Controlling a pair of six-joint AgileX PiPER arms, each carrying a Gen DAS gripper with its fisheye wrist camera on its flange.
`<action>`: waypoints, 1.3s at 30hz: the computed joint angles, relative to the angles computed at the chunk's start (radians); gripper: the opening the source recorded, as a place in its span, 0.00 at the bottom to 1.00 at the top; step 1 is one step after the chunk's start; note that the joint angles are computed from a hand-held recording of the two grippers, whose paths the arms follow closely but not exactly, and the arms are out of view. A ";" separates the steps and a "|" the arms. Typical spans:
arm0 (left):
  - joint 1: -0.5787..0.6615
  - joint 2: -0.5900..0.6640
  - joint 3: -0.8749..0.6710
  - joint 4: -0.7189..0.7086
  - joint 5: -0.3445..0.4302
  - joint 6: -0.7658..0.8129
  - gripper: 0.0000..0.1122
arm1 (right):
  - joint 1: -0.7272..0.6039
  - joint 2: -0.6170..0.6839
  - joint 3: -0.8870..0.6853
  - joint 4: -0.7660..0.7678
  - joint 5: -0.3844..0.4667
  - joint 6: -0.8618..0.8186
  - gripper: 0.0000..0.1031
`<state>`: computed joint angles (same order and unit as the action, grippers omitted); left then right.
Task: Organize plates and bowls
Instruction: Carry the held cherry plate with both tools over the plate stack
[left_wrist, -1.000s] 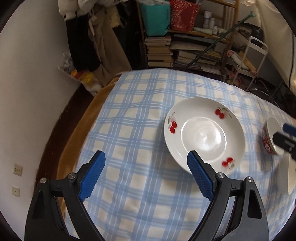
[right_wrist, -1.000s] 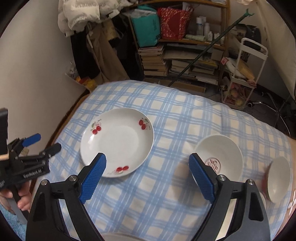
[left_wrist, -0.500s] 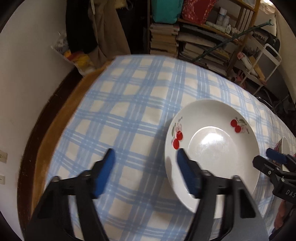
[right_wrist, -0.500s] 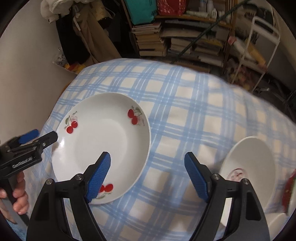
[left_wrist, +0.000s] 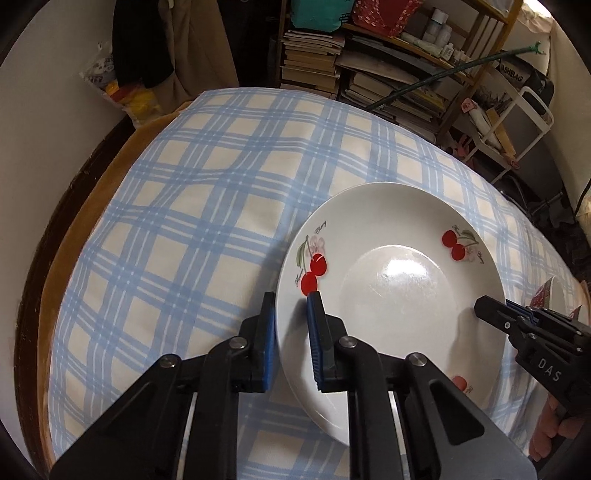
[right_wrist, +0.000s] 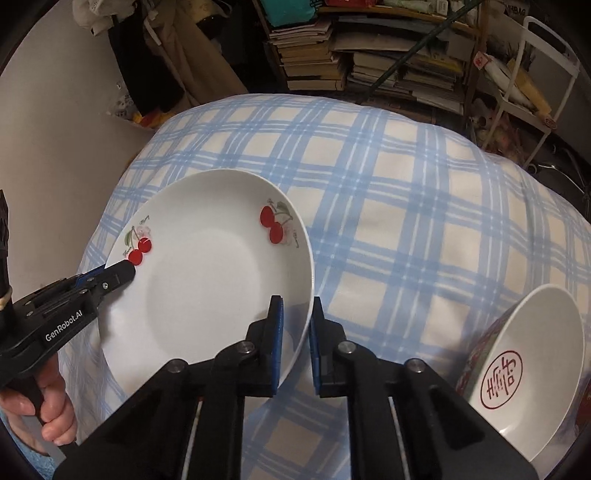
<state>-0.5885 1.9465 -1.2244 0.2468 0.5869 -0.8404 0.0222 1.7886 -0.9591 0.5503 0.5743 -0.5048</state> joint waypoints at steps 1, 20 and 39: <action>0.002 -0.005 0.002 -0.014 0.003 0.007 0.14 | 0.002 -0.006 0.005 0.000 -0.007 -0.005 0.13; -0.167 -0.194 0.088 0.037 0.125 -0.101 0.14 | -0.084 -0.327 0.173 -0.062 0.086 -0.004 0.12; -0.528 -0.377 0.155 0.161 0.333 -0.400 0.14 | -0.435 -0.783 0.378 -0.043 0.422 -0.184 0.12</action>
